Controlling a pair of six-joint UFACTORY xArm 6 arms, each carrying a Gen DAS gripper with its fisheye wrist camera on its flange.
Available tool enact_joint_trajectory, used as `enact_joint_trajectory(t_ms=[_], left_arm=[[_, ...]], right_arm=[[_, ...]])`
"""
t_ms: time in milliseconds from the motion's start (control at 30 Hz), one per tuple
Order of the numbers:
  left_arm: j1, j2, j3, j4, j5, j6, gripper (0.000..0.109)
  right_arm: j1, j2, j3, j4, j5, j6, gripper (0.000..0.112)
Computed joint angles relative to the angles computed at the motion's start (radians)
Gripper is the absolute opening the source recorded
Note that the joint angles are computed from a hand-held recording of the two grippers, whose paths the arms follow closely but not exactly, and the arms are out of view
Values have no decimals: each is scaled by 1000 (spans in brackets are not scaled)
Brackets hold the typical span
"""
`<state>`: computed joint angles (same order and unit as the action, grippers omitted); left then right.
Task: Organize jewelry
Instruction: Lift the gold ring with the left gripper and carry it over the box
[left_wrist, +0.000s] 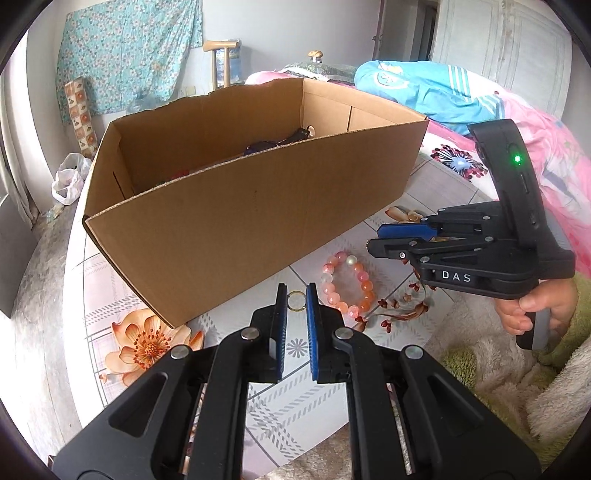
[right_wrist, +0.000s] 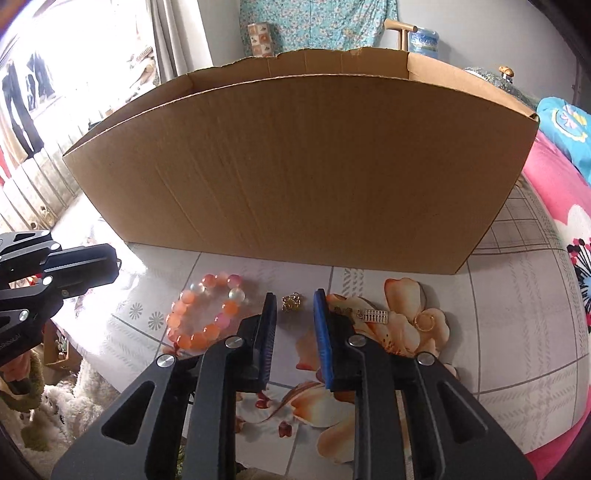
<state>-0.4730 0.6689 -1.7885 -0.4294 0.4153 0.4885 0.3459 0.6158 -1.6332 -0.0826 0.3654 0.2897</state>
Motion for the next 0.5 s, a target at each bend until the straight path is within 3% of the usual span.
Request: enact_joint_trajectory(t_ms=[100, 167, 267, 500], left_arm=[[2, 11, -13, 5, 9, -8, 9], [4, 15, -15, 2, 11, -7, 9], [6, 14, -10, -6, 9, -4, 9], [8, 0, 3, -24, -2, 12, 9]], right_arm=[[4, 18, -31, -70, 22, 14, 16], [10, 19, -37, -35, 31, -33, 5], [13, 22, -45, -55, 39, -18, 4], [12, -56, 72, 92, -56, -65, 1]])
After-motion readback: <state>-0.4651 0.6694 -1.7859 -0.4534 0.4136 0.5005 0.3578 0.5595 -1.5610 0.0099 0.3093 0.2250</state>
